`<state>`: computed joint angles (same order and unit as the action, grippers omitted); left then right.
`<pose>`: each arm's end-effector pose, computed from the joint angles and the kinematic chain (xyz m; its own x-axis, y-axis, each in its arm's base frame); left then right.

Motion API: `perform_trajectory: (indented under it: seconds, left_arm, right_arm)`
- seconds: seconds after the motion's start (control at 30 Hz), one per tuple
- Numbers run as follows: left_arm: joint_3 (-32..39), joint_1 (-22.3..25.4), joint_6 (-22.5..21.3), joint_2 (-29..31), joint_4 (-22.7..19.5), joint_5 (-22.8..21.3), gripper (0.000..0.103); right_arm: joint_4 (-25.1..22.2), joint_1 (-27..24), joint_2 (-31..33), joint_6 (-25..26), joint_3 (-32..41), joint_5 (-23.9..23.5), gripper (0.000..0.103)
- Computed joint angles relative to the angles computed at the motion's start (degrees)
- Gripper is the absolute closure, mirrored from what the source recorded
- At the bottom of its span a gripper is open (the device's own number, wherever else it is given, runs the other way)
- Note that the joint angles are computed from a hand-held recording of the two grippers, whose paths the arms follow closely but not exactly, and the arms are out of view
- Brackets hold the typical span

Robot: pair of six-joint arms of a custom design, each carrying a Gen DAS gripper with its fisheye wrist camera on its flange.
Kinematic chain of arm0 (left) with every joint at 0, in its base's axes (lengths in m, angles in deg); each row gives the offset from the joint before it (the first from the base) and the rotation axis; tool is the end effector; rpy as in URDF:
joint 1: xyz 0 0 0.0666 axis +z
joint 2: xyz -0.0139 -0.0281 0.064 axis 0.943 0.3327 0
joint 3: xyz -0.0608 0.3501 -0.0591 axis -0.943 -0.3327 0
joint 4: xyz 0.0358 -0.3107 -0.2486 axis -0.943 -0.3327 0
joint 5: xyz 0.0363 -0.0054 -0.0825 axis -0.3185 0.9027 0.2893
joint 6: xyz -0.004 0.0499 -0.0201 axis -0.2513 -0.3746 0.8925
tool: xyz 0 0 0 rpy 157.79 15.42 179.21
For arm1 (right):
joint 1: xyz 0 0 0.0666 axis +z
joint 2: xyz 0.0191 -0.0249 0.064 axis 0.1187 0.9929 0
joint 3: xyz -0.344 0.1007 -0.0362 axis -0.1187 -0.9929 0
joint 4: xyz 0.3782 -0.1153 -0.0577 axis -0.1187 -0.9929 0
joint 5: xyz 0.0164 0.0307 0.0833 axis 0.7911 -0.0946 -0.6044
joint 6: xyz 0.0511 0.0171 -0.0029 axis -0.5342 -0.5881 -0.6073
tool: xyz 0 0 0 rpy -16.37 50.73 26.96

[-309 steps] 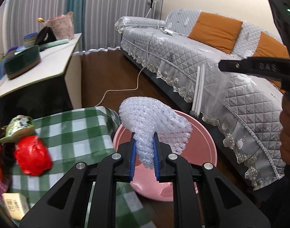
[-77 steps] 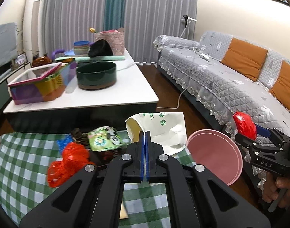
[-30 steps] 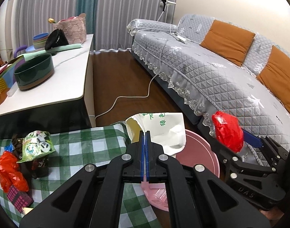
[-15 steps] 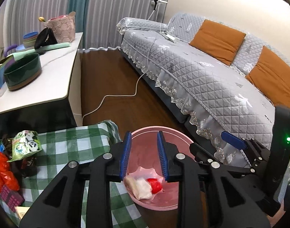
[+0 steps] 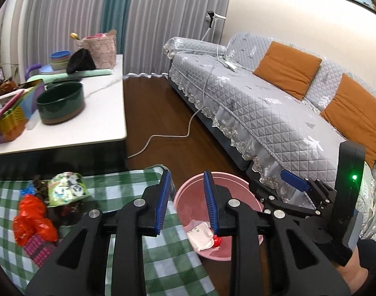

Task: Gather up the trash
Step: 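Move both open tools back over the table toward remaining trash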

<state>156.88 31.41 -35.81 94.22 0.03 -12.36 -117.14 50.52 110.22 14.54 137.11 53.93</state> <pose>0.3408 -0.2528 0.5687 -0.5534 -0.2427 -0.7968 -0.1813 0.9688 -0.1691 0.4178 0.3870 0.5332 -0.5485 -0.2228 -0.8059 -0.4244 0.9046 0.0387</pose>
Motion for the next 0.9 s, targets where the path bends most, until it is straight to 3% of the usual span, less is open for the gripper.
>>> perform_trajectory:
  seconds: [0.33, 0.67, 0.9]
  left_arm:
    - [-4.5, 0.04, 2.26, -8.81, -5.44, -4.65, 0.076]
    - [-8.08, 0.52, 3.38, -15.71, -9.26, -7.9, 0.076]
    - [-13.26, 3.46, 3.78, -21.62, -10.51, -8.06, 0.076]
  right_arm:
    - [1.52, 2.8, -0.71, 0.41, -0.11, -0.73, 0.05]
    - [1.64, 5.22, 0.05, 0.62, 0.79, -0.74, 0.051]
    - [1.76, 6.73, 1.52, 1.57, 1.99, -0.84, 0.051]
